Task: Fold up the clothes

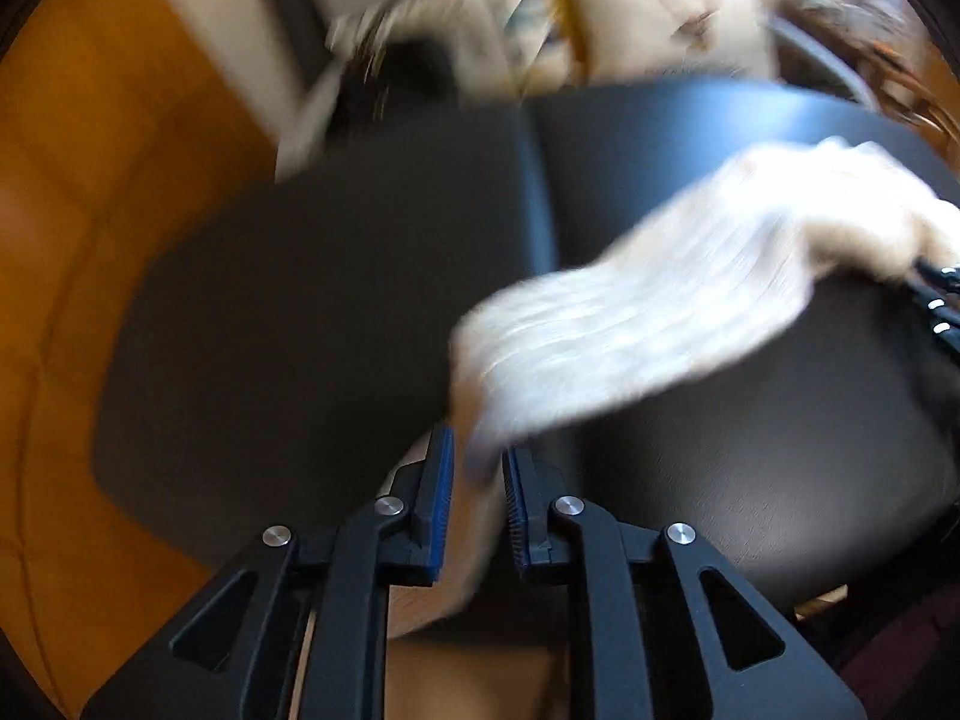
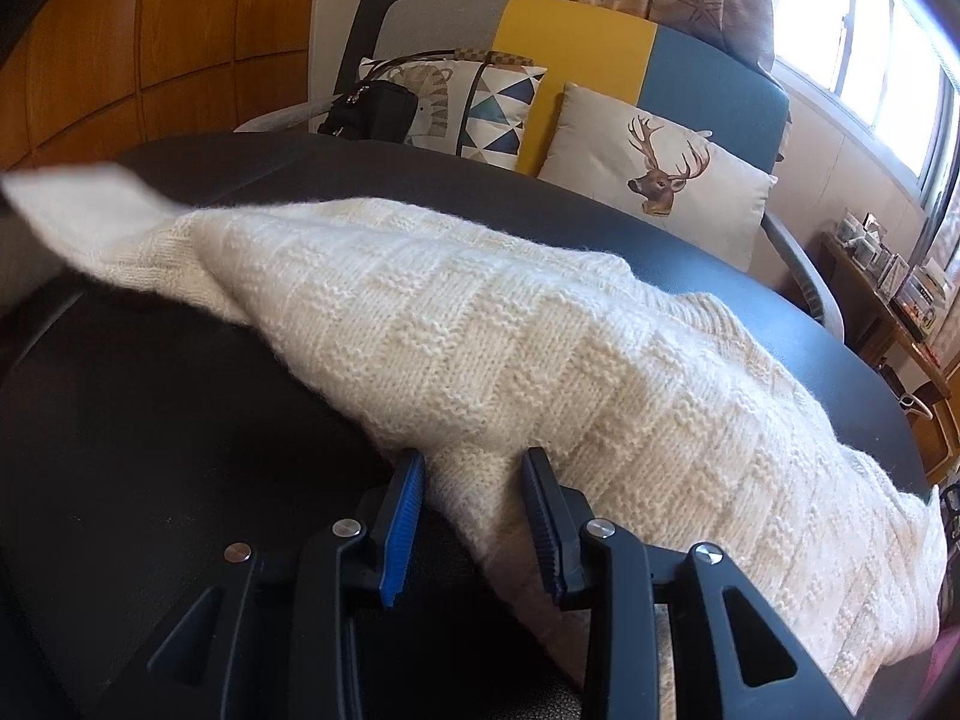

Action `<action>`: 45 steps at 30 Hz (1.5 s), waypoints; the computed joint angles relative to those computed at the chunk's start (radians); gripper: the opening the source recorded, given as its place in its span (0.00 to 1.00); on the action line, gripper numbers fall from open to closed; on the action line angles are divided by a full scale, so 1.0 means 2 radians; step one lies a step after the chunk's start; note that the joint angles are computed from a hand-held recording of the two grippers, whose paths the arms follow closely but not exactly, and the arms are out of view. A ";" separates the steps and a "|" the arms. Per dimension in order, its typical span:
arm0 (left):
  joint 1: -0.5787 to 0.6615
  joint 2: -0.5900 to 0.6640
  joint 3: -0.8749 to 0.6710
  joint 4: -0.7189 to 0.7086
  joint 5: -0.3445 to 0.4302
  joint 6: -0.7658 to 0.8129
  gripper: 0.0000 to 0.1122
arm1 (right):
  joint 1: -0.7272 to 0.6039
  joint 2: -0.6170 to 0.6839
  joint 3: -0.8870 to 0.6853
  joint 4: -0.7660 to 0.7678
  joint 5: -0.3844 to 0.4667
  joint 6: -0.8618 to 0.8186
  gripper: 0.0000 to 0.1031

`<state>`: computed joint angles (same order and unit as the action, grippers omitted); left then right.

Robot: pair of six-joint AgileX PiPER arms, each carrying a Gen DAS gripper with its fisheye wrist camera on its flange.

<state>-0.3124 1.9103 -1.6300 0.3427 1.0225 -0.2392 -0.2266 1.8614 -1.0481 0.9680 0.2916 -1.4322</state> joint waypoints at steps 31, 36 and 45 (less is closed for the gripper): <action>0.226 -0.081 0.198 -0.379 -0.119 0.127 0.33 | 0.075 0.175 -0.395 -0.272 0.241 0.272 0.47; 0.144 -0.071 0.207 -0.210 -0.158 -0.006 0.33 | 0.071 0.182 -0.403 -0.266 0.254 0.287 0.47; 0.087 -0.069 0.225 -0.089 -0.192 -0.106 0.23 | 0.071 0.180 -0.393 -0.271 0.242 0.293 0.47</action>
